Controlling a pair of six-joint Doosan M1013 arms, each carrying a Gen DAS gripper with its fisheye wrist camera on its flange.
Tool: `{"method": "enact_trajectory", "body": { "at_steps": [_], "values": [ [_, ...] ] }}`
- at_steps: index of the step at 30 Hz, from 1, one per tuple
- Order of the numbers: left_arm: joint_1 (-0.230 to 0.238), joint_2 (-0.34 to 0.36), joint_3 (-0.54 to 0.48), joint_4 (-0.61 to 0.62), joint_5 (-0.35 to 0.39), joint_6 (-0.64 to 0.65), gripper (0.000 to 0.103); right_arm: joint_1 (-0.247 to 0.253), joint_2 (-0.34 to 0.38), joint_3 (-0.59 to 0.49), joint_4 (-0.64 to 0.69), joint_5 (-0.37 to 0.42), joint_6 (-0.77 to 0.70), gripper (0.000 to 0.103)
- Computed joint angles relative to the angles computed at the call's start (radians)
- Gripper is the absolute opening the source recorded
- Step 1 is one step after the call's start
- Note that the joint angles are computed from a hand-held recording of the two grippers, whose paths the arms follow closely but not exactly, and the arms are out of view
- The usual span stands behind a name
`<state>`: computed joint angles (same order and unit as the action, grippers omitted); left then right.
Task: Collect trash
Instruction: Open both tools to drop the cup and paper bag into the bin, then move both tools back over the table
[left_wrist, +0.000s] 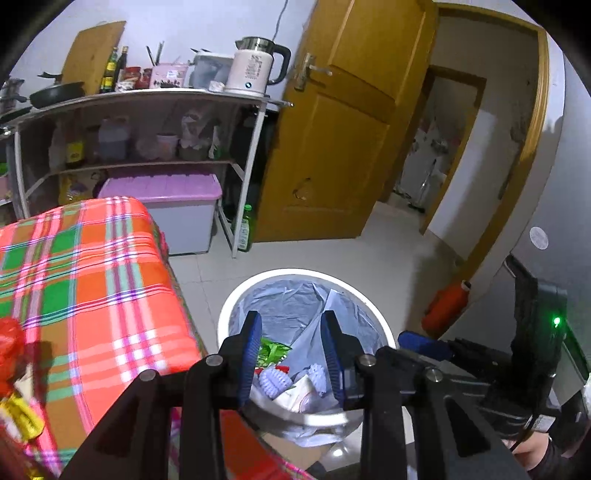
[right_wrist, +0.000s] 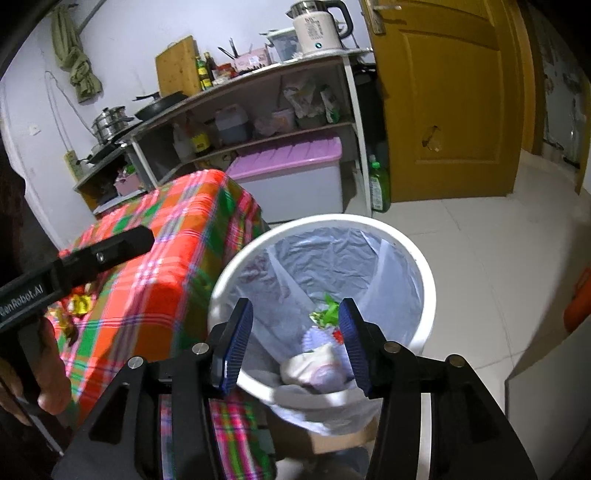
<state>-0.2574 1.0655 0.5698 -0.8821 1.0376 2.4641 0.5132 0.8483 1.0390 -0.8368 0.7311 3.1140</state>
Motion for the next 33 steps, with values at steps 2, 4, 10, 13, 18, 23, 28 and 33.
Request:
{"method": "enact_trajectory", "body": {
  "at_steps": [2, 4, 10, 13, 18, 23, 28, 33],
  "values": [
    [0.009, -0.032, 0.057, -0.017, -0.031, 0.03, 0.033, 0.01, -0.003, -0.004, -0.017, 0.001, 0.006, 0.049],
    [0.018, -0.056, 0.098, -0.032, -0.052, 0.049, 0.033, 0.017, -0.005, -0.008, -0.032, 0.0, 0.009, 0.049],
    [0.046, -0.117, 0.206, -0.065, -0.109, 0.094, 0.033, 0.044, -0.007, -0.03, -0.062, -0.014, -0.01, 0.049],
    [0.059, -0.144, 0.253, -0.069, -0.142, 0.105, 0.033, 0.054, 0.0, -0.049, -0.071, -0.021, -0.029, 0.049],
    [0.08, -0.172, 0.306, -0.07, -0.186, 0.109, 0.033, 0.067, 0.02, -0.094, -0.05, -0.035, -0.085, 0.049],
    [0.104, -0.197, 0.359, -0.066, -0.239, 0.114, 0.033, 0.074, 0.048, -0.148, -0.006, -0.053, -0.167, 0.049],
    [0.125, -0.211, 0.388, -0.053, -0.275, 0.095, 0.033, 0.08, 0.078, -0.205, 0.053, -0.066, -0.262, 0.049],
    [0.146, -0.217, 0.406, -0.033, -0.312, 0.05, 0.033, 0.085, 0.112, -0.271, 0.11, -0.072, -0.359, 0.049]
  ]
}}
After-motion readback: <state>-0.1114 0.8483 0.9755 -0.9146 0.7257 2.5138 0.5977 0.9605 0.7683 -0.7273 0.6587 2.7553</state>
